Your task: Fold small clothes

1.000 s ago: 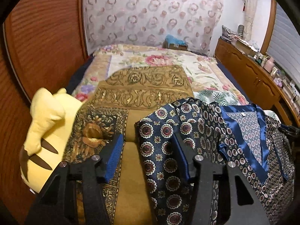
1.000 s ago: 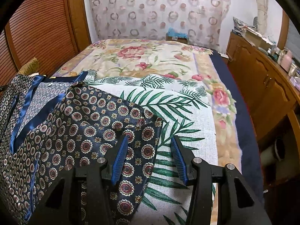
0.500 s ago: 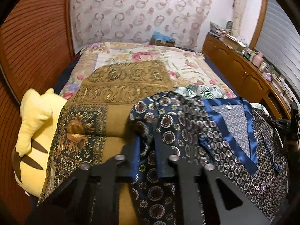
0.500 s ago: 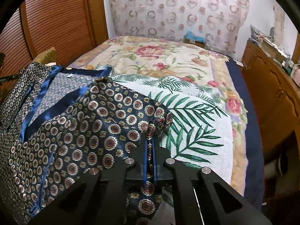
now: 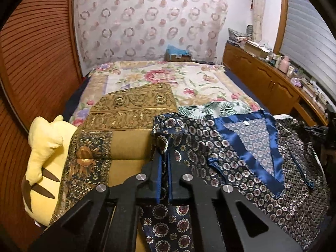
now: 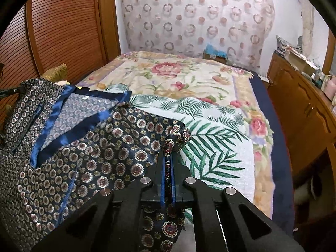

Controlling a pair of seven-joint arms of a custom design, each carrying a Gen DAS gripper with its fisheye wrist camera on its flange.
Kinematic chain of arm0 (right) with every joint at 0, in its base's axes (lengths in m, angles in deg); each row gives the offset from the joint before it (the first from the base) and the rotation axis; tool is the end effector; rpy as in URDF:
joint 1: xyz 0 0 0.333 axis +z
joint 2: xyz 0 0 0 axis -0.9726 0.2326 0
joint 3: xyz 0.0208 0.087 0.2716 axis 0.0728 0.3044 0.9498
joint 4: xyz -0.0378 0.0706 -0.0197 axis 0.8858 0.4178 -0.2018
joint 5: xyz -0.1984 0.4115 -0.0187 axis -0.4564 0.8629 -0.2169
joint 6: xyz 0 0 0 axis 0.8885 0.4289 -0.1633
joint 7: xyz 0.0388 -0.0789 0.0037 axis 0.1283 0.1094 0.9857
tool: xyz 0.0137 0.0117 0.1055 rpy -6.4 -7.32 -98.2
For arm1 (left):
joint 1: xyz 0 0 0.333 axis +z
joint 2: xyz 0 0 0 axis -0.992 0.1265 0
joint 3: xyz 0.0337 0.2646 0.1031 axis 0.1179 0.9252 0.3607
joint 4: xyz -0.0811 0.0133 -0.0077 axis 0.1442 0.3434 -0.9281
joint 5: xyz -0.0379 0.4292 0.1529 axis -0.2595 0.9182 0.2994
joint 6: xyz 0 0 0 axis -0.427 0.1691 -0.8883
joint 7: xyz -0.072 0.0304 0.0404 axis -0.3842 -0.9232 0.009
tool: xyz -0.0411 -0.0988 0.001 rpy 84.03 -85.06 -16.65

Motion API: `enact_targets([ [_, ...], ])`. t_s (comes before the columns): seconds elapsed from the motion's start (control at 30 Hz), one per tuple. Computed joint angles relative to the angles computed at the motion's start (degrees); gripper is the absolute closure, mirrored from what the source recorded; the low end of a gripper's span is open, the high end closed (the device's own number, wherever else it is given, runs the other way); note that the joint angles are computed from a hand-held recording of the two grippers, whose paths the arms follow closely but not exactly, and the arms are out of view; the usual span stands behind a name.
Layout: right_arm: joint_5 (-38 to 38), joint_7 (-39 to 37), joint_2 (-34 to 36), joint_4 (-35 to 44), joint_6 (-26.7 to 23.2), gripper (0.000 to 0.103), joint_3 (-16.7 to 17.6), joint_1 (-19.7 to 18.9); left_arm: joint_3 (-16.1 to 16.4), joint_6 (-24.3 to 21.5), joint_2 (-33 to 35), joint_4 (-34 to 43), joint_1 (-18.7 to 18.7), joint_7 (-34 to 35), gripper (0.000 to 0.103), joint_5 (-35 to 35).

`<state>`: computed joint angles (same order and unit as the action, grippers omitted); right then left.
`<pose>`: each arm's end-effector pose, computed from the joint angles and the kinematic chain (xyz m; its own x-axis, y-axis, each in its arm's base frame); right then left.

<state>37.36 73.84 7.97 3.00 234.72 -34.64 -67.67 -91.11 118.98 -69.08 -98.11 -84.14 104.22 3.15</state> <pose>0.7663 0.1636 0.4390 0.5920 -0.8052 0.0351 -0.5055 -0.4049 -0.7619 0.6330 -0.1214 0.4342 0.2059 -0.9763 0.0672 -0.6724 -0.1911 -0.7151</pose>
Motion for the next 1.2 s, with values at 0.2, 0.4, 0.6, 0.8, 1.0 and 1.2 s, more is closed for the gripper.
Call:
enact_targets([
  [0.2,6.20,-5.70,-3.57,-4.19,3.68,0.101,2.66,-1.59,-0.10,1.50,-0.81,-0.88,-0.03,0.50,0.101,-0.42],
  [0.4,19.29,-16.96,-10.69,-11.29,4.29,0.102,4.87,-3.35,-1.64,4.17,-5.76,-5.07,0.10,-7.29,0.101,7.04],
  [0.6,32.78,-28.77,-20.74,-21.97,3.20,0.102,2.91,-2.30,-3.89,6.59,-12.74,-11.98,1.16,-15.08,0.101,12.56],
  [0.8,41.77,-37.01,-30.98,-34.49,2.16,0.102,-1.73,0.74,-7.57,8.05,-22.36,-22.03,3.22,-25.24,0.101,16.85],
  [1.0,41.32,-36.07,-40.39,-46.63,2.01,0.102,-6.38,3.18,-9.49,8.36,-31.45,-32.11,2.20,-30.03,0.101,14.51],
  [1.2,35.65,-29.74,-50.00,-56.96,1.45,0.102,-9.89,3.45,-9.55,4.00,-41.04,-40.19,-2.17,-29.14,0.101,8.95],
])
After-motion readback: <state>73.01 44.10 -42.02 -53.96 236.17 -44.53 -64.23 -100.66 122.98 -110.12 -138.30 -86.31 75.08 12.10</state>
